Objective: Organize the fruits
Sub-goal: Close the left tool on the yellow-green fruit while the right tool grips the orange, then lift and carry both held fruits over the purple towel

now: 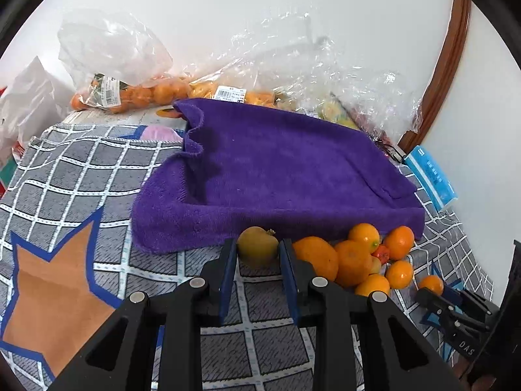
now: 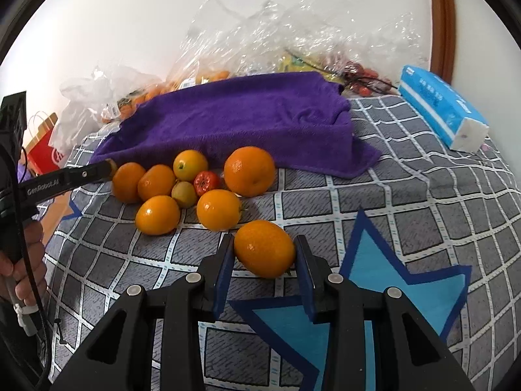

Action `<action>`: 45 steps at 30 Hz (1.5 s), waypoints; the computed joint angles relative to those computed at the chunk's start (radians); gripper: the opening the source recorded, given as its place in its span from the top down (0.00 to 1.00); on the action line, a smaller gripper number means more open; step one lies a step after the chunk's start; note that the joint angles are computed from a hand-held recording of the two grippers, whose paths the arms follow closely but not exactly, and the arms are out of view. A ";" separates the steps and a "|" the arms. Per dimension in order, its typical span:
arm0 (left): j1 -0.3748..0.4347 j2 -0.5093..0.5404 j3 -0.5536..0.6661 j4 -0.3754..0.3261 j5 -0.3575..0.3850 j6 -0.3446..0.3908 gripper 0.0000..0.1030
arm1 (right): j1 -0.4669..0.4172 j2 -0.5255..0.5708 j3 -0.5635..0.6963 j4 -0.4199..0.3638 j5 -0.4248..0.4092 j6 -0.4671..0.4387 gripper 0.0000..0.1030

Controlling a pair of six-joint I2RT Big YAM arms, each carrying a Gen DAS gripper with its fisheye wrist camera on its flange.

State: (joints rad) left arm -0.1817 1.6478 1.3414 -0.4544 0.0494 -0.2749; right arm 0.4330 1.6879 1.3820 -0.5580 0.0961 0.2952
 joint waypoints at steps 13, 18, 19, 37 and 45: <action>0.007 -0.092 -0.014 -0.035 -0.051 -0.025 0.75 | 0.007 -0.044 0.054 -0.030 0.007 -0.032 0.65; 0.008 -0.075 0.051 -0.068 -0.066 -0.032 0.75 | 0.008 -0.024 0.136 -0.031 0.022 -0.070 0.65; 0.007 -0.068 0.068 -0.075 -0.068 -0.032 0.75 | 0.007 -0.015 0.157 -0.030 0.022 -0.076 0.65; 0.018 0.151 0.345 -0.125 -0.064 -0.034 0.75 | -0.054 0.239 0.513 -0.095 -0.016 -0.101 0.65; 0.027 0.217 0.399 -0.149 -0.053 -0.042 0.75 | -0.083 0.332 0.611 -0.155 -0.027 -0.083 0.65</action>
State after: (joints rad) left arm -0.1550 1.8653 1.7408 -0.6030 -0.0037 -0.3164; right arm 0.3503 2.0204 1.9928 -0.7130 0.0695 0.2121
